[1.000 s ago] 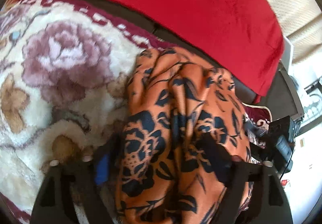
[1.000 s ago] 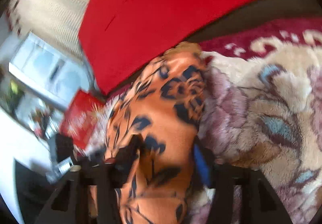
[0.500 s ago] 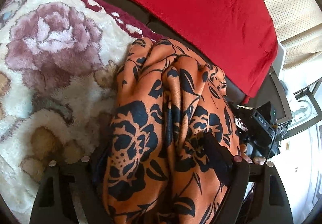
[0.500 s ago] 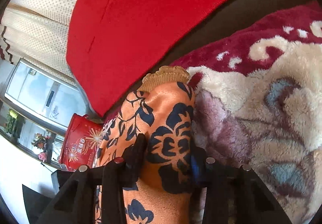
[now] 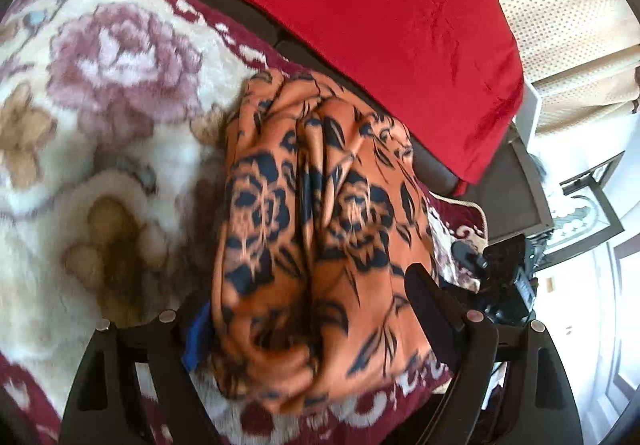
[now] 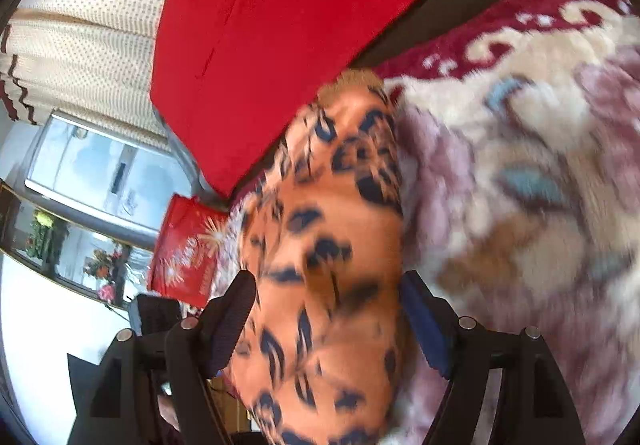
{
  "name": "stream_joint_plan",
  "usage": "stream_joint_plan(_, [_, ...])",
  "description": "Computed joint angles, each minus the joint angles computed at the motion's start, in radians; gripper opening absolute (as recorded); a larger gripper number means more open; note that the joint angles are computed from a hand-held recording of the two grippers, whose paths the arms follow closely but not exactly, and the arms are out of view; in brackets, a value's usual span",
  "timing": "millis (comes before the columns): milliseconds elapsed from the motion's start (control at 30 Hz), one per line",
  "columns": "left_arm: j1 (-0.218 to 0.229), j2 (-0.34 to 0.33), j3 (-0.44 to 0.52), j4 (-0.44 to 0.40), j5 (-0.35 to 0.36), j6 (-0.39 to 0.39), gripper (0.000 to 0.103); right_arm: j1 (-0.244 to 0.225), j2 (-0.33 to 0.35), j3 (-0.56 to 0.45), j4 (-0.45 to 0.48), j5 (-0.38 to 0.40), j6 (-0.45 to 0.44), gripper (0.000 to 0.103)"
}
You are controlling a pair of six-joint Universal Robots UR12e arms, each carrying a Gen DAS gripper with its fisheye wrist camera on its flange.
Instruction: Fold small clothes
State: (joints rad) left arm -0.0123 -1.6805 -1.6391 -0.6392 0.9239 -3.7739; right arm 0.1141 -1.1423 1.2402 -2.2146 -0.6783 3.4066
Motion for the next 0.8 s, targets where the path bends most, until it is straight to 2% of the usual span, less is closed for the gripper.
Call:
stream_joint_plan(100, [0.0,0.009,-0.018,-0.002,-0.025,0.019,0.086,0.001,-0.026,0.038,0.043,0.009,-0.031,0.078])
stream_joint_plan(167, [-0.009,0.008,-0.015,-0.026,-0.007,0.053,0.085,0.019,-0.026,0.039,0.073,0.007,-0.046,0.077])
stream_joint_plan(200, [-0.015,0.008,-0.013,-0.038,0.005,0.066,0.085,0.027,-0.026,0.035,0.102,-0.004,-0.083,0.077])
stream_joint_plan(233, [-0.023,0.006,-0.006,-0.059,0.025,0.084,0.082,0.03,-0.031,0.039,0.108,-0.032,-0.116,0.071])
stream_joint_plan(267, [-0.032,0.003,0.002,-0.076,0.053,0.103,0.068,0.04,-0.039,0.043,0.099,-0.084,-0.145,0.064])
stream_joint_plan(300, [-0.039,0.002,0.008,-0.079,0.079,0.125,0.058,0.052,-0.042,0.04,0.091,-0.126,-0.165,0.062])
stream_joint_plan(400, [-0.035,0.003,0.002,-0.033,0.057,0.123,0.053,0.057,-0.048,0.04,0.064,-0.143,-0.176,0.059])
stream_joint_plan(433, [-0.03,0.002,0.004,-0.033,0.043,0.12,0.054,0.057,-0.046,0.035,0.07,-0.136,-0.174,0.059])
stream_joint_plan(467, [-0.028,-0.001,0.009,-0.045,0.037,0.114,0.06,0.055,-0.041,0.028,0.085,-0.123,-0.168,0.062])
stream_joint_plan(500, [-0.027,-0.003,0.016,-0.06,0.04,0.103,0.074,0.05,-0.039,0.026,0.102,-0.102,-0.156,0.063])
stream_joint_plan(567, [-0.024,-0.001,0.015,-0.055,0.074,0.058,0.091,0.035,-0.033,0.026,0.104,-0.067,-0.12,0.068])
stream_joint_plan(633, [-0.016,-0.003,0.003,-0.011,0.06,0.015,0.091,0.03,-0.029,0.031,0.053,-0.057,-0.075,0.074])
stream_joint_plan(733, [0.003,-0.028,-0.002,0.021,-0.032,-0.051,0.091,0.023,-0.022,0.043,-0.044,-0.072,0.01,0.077])
stream_joint_plan(800, [-0.004,-0.039,0.007,0.001,-0.026,-0.037,0.091,0.019,-0.004,0.027,-0.041,-0.041,0.038,0.078])
